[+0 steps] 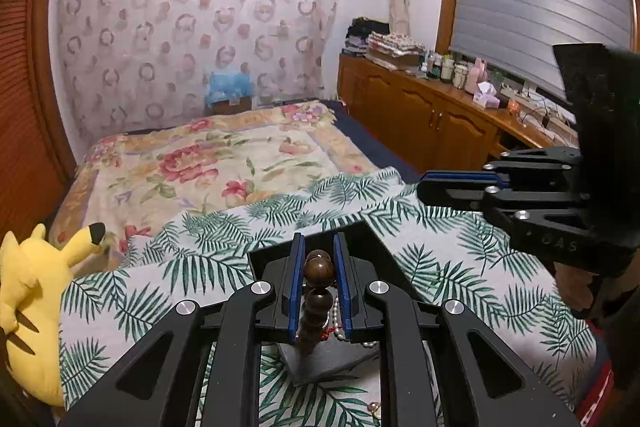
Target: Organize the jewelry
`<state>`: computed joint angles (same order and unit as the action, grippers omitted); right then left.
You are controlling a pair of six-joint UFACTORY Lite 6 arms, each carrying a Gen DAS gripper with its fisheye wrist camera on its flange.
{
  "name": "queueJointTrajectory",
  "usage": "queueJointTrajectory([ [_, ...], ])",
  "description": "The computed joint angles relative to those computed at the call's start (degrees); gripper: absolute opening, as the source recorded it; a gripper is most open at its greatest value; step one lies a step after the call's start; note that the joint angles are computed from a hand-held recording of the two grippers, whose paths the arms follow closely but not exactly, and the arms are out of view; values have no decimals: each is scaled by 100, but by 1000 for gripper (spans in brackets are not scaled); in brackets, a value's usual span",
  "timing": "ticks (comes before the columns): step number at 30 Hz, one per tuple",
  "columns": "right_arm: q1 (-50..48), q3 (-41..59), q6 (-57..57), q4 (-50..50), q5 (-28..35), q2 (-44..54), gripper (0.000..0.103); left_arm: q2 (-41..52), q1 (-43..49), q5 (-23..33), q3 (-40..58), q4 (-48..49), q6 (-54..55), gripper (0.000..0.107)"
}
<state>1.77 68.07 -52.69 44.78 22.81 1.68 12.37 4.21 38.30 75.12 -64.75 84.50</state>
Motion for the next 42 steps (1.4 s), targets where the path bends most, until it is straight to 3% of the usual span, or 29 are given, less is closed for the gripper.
queueJointTrajectory([
  [11, -193, -1236, -659, 650, -168, -746, 8, -182, -89, -186, -397, 111, -46, 15],
  [24, 105, -3345, -577, 818, -437, -2521, 11, -1516, 731, 221, -2192, -106, 783, 15],
  [27, 226, -3827, -467, 800, -477, -2956, 25, -1708, 946, 274, -2572, -97, 946, 15],
  [30, 454, -4233, -20, 516, -523, -3387, 28, -1943, 1115, 281, -2958, -106, 1142, 15],
  [32, 567, -4408, 140, 436, -566, -3548, 36, -2114, 1273, 349, -3226, -105, 1284, 15],
  [42, 2004, -4945, 2766, -1500, -1284, -3674, 77, -2759, 1790, 586, -3975, 301, 1459, 15],
])
